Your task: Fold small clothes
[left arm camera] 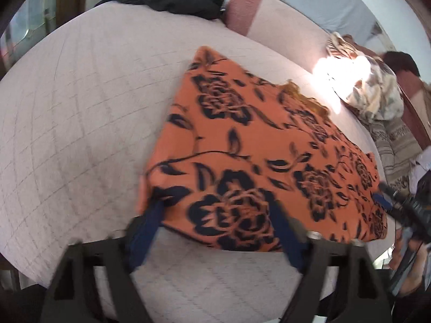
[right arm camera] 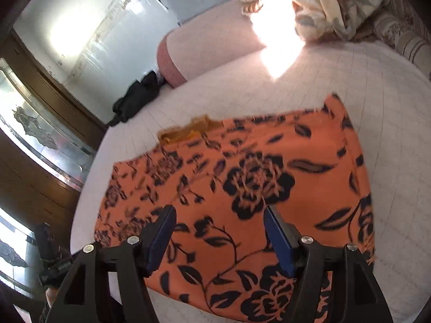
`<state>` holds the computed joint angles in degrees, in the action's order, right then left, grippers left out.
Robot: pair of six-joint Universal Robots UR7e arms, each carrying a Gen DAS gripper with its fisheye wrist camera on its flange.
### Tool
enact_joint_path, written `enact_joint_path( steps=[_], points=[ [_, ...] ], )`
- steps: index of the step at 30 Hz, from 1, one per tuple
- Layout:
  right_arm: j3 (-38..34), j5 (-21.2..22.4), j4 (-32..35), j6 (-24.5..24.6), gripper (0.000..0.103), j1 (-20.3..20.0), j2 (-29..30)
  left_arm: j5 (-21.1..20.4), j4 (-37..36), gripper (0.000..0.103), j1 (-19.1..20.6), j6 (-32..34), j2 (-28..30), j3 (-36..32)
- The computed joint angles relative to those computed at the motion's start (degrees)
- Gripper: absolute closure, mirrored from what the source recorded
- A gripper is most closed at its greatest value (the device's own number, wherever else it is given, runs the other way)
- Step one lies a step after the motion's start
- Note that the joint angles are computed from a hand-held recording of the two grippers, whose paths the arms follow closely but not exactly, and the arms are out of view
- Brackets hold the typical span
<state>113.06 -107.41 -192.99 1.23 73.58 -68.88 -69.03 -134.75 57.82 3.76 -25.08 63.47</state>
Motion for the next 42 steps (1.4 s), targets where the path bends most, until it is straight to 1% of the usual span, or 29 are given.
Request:
enact_joint_path(
  steps=[1, 2, 3, 5, 7, 9, 11, 12, 13, 14, 15, 16, 19, 21, 22, 23, 25, 26, 27, 28, 29, 30, 32, 34, 36, 37, 38, 40, 42],
  points=[
    [-0.2, -1.0, 0.5, 1.3, 0.032, -0.8, 1.1, 1.0, 0.3, 0.063, -0.1, -0.4, -0.4, 0.1],
    [0.5, 0.5, -1.4, 1.1, 0.032, -1.6, 1.5, -0.2, 0.8, 0.071, 0.1, -0.5, -1.1, 0.1],
    [1.1, 0.9, -3.9, -0.3, 0.032, -1.7, 1.8, -1.7, 1.6, 0.073, 0.6, -0.8, -1.5, -0.4],
    [1.0, 0.4, -3.6, 0.4, 0.032, -1.6, 1.7, -2.4, 2.7, 0.073, 1.5, -3.5, -2.3, -0.5],
    [0.7, 0.4, -3.6, 1.0, 0.032, -1.6, 1.9, -4.7, 0.5, 0.074, 2.2, -5.2, -4.1, 1.6],
    [1.3, 0.7, -4.6, 0.5, 0.032, -1.6, 1.7, -8.1, -2.7, 0.070, 2.3, -3.8, -6.0, 4.2],
    [1.2, 1.0, -5.6, 0.0, 0.032, -1.7, 2.3, -10.5, -3.7, 0.057, 2.0, -0.8, -6.5, 5.2],
    [1.3, 1.0, -5.8, -0.2, 0.032, -1.7, 2.2, -10.5, -3.7, 0.054, 1.7, 0.7, -6.2, 5.2],
    [1.7, 1.1, -5.9, -0.4, 0.032, -1.7, 2.0, -9.2, -2.9, 0.053, 1.5, 1.5, -5.4, 4.5],
    [1.7, 1.3, -6.1, -0.4, 0.032, -1.8, 2.0, -6.2, -0.6, 0.053, 1.3, 0.4, -3.9, 2.7],
    [1.8, 1.5, -6.2, -0.2, 0.032, -1.9, 1.9, -2.9, 3.3, 0.053, 1.5, -2.8, -2.1, 0.2],
    [2.0, 1.9, -6.2, -0.1, 0.032, -2.1, 1.7, -1.9, 4.8, 0.058, 1.9, -5.8, -1.5, -0.7],
    [2.5, 3.3, -6.6, 0.0, 0.032, -2.5, 1.5, -5.0, 2.3, 0.055, 1.9, -6.6, -3.5, 0.2],
    [2.8, 4.0, -7.0, -0.3, 0.032, -2.9, 1.4, -6.8, -0.2, 0.049, 1.8, -4.4, -3.8, 0.0],
    [2.8, 4.1, -7.3, -0.2, 0.032, -2.9, 1.5, -7.2, 0.1, 0.041, 1.9, -3.9, -3.2, -1.5],
    [2.8, 4.0, -7.3, -0.1, 0.031, -2.8, 1.5, -7.6, 1.7, 0.037, 2.2, -4.2, -2.1, -3.8],
    [2.8, 4.2, -7.1, -0.1, 0.030, -2.8, 1.4, -9.7, 8.1, 0.037, 3.1, -6.2, 1.2, -10.0],
    [2.7, 4.2, -7.0, 0.0, 0.030, -2.8, 1.4, -10.2, 12.3, 0.044, 3.7, -7.2, 3.0, -13.0],
    [2.6, 4.2, -6.9, 0.1, 0.030, -2.8, 1.4, -8.9, 15.1, 0.062, 3.8, -8.3, 4.3, -15.0],
    [2.7, 4.4, -6.9, 0.0, 0.029, -2.9, 1.3, -8.4, 15.9, 0.073, 4.0, -8.3, 4.9, -15.6],
    [2.8, 4.7, -7.0, -0.1, 0.029, -2.9, 1.3, -8.9, 14.5, 0.082, 4.1, -7.6, 3.7, -13.9],
    [2.9, 4.9, -7.0, -0.3, 0.029, -3.0, 1.2, -8.2, 13.4, 0.086, 3.5, -6.7, 2.9, -12.6],
    [3.0, 5.0, -7.2, -0.7, 0.029, -3.1, 1.2, -5.4, 5.2, 0.089, 1.4, -1.1, 0.0, -6.5],
    [2.9, 4.7, -7.3, -0.9, 0.029, -3.0, 1.4, -4.1, 2.9, 0.088, 0.8, 1.1, -0.5, -5.1],
    [2.7, 4.3, -7.1, -1.0, 0.029, -2.8, 1.5, -1.3, 10.3, 0.081, 1.8, -2.9, 2.7, -10.1],
    [2.7, 4.4, -7.1, -0.8, 0.029, -2.8, 1.5, -2.2, 13.0, 0.075, 2.6, -3.9, 4.1, -12.5],
    [2.8, 4.7, -7.1, -0.6, 0.029, -3.0, 1.3, -3.5, 13.2, 0.071, 2.9, -4.2, 4.0, -13.3],
    [3.1, 5.5, -7.2, -0.6, 0.029, -3.2, 1.1, -2.6, 12.1, 0.061, 2.1, -4.0, 3.5, -13.5],
    [3.2, 5.7, -7.4, -1.1, 0.029, -3.3, 1.2, -3.5, 8.8, 0.053, 1.6, -0.4, 3.5, -14.0]
  ],
)
